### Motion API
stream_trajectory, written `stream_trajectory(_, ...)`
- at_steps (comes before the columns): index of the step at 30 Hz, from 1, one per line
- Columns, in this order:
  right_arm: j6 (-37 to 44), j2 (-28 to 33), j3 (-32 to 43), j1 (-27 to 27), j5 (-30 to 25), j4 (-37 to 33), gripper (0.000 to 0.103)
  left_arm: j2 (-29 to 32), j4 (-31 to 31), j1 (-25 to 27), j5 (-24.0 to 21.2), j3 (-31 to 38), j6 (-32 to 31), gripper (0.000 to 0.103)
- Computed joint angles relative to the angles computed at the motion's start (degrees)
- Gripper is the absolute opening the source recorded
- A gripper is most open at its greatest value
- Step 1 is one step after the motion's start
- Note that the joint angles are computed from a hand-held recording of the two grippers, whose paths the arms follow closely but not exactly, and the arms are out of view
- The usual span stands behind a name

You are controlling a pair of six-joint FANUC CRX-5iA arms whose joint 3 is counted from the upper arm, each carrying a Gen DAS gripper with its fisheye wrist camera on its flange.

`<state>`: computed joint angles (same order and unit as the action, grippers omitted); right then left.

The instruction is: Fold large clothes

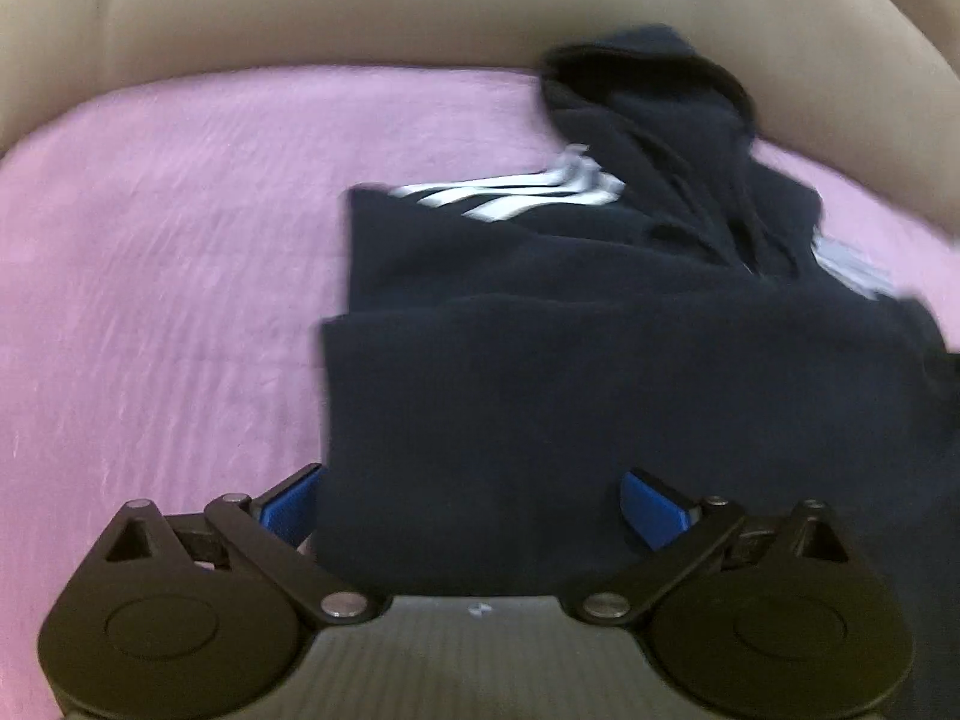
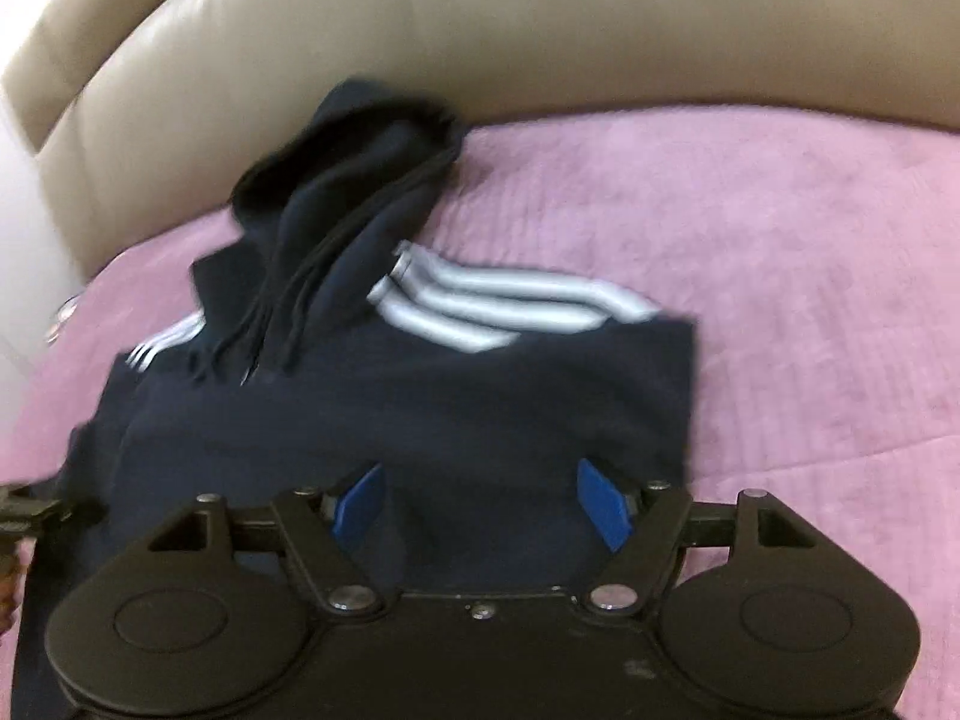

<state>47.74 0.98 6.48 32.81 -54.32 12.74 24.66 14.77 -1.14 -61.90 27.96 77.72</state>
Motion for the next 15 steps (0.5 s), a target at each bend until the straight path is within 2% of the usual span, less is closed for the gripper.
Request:
stream_trajectory(1,-3.9,-0.5,-1.6,1.2,-0.9,6.2,0.085,0.1,-1.9,0.0,-1.3,1.5,1.6,0.103)
stream_trajectory(2,-5.4,-0.7,-2.2,2.5,-2.3,10.1,0.086,-0.4,-4.1,-0.1,-1.7,2.3,3.2,0.103)
stream_trajectory(3,-4.8,-1.5,-2.8,3.5,-2.9,11.8,0.087,-1.4,-3.6,0.2,-0.4,1.4,2.4,0.103)
stream_trajectory(5,0.1,-3.5,-3.1,4.9,-3.9,10.3,0.088,-4.7,2.1,1.5,4.2,-3.3,-3.4,0.103)
stream_trajectory(8,3.5,-6.3,-4.7,7.1,-5.1,7.1,0.093,-7.5,10.3,1.9,8.8,-8.1,-11.0,0.103)
stream_trajectory(10,6.9,-6.6,-3.7,7.2,-9.3,2.2,0.094,-7.3,14.1,1.3,8.3,-8.8,-13.9,0.103)
stream_trajectory(12,7.5,-5.5,-4.8,7.4,-12.7,0.8,0.097,-6.9,17.7,0.6,7.5,-10.3,-17.5,0.103)
stream_trajectory(13,7.9,-6.1,-7.4,7.9,-11.4,1.8,0.103,-6.5,17.8,0.1,6.5,-10.5,-17.9,0.103)
stream_trajectory(15,6.6,-8.5,-11.5,9.3,-7.9,4.8,0.103,-4.0,11.3,-1.6,2.5,-7.2,-12.7,0.103)
